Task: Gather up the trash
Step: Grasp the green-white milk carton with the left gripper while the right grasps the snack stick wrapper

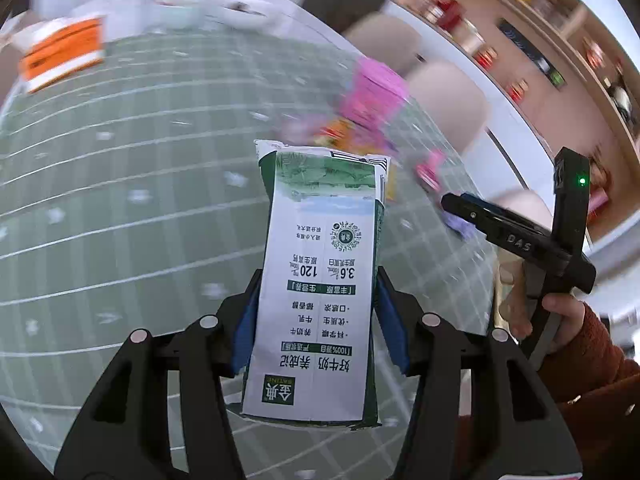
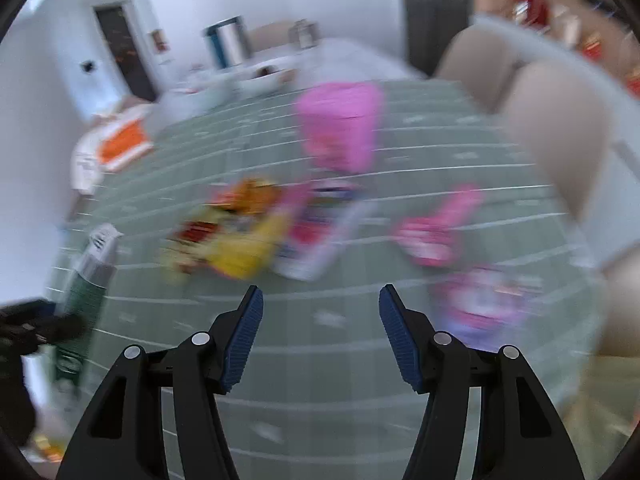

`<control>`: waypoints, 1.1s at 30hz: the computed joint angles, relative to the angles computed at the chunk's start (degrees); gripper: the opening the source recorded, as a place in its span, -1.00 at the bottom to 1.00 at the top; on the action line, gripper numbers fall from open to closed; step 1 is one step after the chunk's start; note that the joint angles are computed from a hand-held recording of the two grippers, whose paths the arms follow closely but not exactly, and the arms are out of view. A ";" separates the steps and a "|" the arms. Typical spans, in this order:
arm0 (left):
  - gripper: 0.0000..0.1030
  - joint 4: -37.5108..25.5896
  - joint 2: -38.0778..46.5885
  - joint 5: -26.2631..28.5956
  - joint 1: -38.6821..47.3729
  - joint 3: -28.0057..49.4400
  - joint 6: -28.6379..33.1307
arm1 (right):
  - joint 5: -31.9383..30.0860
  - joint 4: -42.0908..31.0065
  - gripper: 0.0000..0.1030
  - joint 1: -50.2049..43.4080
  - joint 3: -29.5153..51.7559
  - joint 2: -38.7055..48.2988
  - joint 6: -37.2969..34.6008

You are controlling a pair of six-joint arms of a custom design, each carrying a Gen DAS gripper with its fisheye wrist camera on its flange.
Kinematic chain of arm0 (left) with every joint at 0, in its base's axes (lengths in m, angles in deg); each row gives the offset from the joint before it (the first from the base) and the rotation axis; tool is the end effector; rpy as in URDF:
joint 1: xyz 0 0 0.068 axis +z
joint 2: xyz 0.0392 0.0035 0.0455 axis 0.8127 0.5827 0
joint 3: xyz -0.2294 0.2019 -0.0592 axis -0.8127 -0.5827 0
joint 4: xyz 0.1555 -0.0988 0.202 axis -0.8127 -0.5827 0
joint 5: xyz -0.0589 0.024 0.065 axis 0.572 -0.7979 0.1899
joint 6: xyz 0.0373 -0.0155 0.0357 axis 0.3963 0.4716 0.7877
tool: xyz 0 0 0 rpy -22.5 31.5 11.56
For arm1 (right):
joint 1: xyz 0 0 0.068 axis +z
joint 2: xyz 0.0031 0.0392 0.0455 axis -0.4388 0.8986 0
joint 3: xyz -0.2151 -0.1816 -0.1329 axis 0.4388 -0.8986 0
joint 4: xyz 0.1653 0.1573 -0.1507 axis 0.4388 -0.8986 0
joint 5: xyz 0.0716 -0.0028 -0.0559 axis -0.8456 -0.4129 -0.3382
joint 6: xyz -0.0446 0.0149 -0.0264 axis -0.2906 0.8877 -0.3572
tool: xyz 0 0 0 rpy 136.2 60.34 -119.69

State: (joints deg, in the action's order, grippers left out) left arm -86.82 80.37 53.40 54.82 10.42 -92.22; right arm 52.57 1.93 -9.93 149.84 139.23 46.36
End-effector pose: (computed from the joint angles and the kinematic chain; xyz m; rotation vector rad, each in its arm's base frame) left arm 0.2210 -0.0084 0.2164 -0.2562 2.5396 -0.4795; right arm 0.4196 0.1307 0.1928 -0.4800 2.5405 0.4390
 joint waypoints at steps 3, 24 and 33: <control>-0.02 -0.12 -2.73 -2.60 6.58 -1.77 2.20 | 1.74 1.70 0.11 4.33 4.37 3.65 2.86; -0.02 10.01 9.82 7.67 20.80 -3.51 6.19 | 9.98 -9.65 -0.25 10.38 23.48 20.41 6.59; -0.02 11.49 7.27 0.58 4.59 -0.18 -3.07 | 4.96 -1.80 -0.27 3.45 1.77 -1.32 4.17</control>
